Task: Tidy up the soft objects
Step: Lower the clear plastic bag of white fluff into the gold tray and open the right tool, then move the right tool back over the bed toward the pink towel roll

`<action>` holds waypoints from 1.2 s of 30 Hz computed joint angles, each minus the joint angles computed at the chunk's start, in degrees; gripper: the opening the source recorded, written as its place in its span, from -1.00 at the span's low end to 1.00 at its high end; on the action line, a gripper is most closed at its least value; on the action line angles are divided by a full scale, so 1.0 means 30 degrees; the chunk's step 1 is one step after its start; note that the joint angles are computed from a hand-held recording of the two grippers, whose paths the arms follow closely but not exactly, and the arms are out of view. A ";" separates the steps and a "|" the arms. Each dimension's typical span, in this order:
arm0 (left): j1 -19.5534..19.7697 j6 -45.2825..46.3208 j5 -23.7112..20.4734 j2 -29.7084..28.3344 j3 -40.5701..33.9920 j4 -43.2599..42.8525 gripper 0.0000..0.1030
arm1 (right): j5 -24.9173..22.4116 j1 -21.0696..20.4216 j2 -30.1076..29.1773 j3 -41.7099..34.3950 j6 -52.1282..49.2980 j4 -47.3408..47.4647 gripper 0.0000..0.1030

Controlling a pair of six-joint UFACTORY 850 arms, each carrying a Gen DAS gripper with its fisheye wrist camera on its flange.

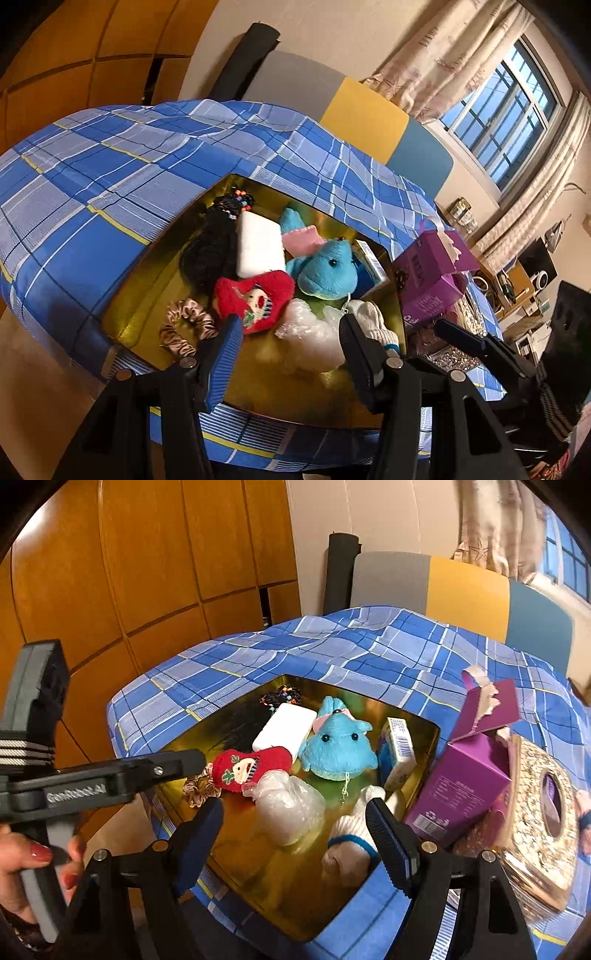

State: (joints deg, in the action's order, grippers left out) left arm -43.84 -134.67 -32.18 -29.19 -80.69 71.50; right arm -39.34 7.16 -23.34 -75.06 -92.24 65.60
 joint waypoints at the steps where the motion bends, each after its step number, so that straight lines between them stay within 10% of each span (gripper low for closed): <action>1: -0.0026 0.0311 -0.0032 -0.0107 -0.0170 -0.0184 0.06 | -0.0113 -0.0077 0.0072 0.0022 0.0105 -0.0031 0.55; 36: -0.0929 0.6346 0.0498 -0.2567 -0.4915 -0.2829 0.06 | -0.0216 -0.4680 0.1274 0.0219 0.3580 -0.2694 0.57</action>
